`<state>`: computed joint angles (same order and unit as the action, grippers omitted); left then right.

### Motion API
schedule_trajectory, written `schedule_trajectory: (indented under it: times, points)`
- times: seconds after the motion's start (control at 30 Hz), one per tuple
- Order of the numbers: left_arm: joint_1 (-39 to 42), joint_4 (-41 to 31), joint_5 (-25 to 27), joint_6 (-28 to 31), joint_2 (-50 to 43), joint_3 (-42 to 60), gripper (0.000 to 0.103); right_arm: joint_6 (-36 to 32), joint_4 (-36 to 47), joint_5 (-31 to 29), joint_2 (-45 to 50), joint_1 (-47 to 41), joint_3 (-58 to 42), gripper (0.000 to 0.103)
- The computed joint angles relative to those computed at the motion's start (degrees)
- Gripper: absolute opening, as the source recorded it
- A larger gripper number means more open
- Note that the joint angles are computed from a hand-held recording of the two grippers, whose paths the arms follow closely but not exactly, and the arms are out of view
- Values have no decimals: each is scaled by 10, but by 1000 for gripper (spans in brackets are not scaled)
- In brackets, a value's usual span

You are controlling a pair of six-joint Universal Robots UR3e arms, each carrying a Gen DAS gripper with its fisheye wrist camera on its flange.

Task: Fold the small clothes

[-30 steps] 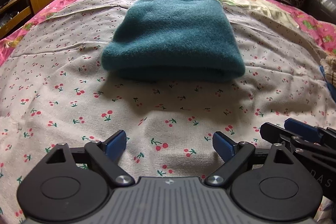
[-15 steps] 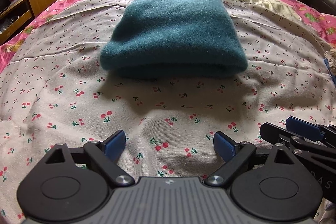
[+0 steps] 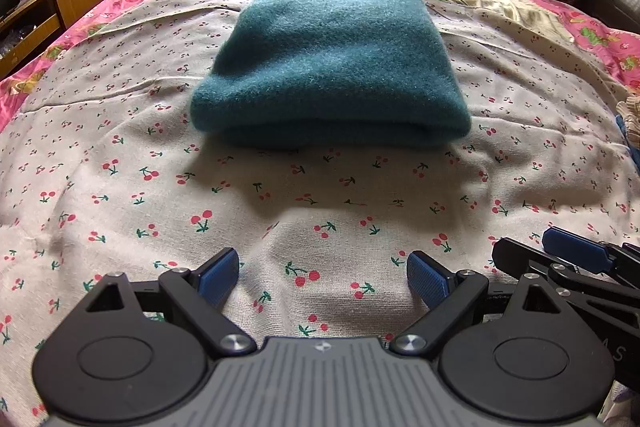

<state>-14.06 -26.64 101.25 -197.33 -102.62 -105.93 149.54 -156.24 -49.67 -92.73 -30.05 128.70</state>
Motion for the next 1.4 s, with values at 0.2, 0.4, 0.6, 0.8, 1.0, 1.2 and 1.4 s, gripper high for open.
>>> schedule_trajectory:
  times: [0.2, 0.4, 0.6, 0.8, 1.0, 1.2, 1.4]
  points:
    - [-1, -1, 1, -1, -1, 2, 101, 0, 0, 0, 1, 0, 0, 53]
    - [-1, -3, -3, -2, -1, 1, 101, -3, 6, 5, 2, -2, -3, 53]
    - [5, -14, -13, -11, 7, 2, 101, -25, 31, 20, -7, -12, -5, 53]
    - [6, -43, -21, -29, 17, 14, 101, -32, 51, 32, -11, -22, -13, 54]
    - [-5, -64, -7, -41, 13, 29, 101, -32, 59, 29, -9, -22, -18, 54]
    - [-9, -65, 1, -39, 10, 30, 101, -32, 61, 24, -5, -19, -20, 54]
    - [-11, -60, 4, -39, 9, 27, 101, -32, 62, 23, -2, -19, -21, 54]
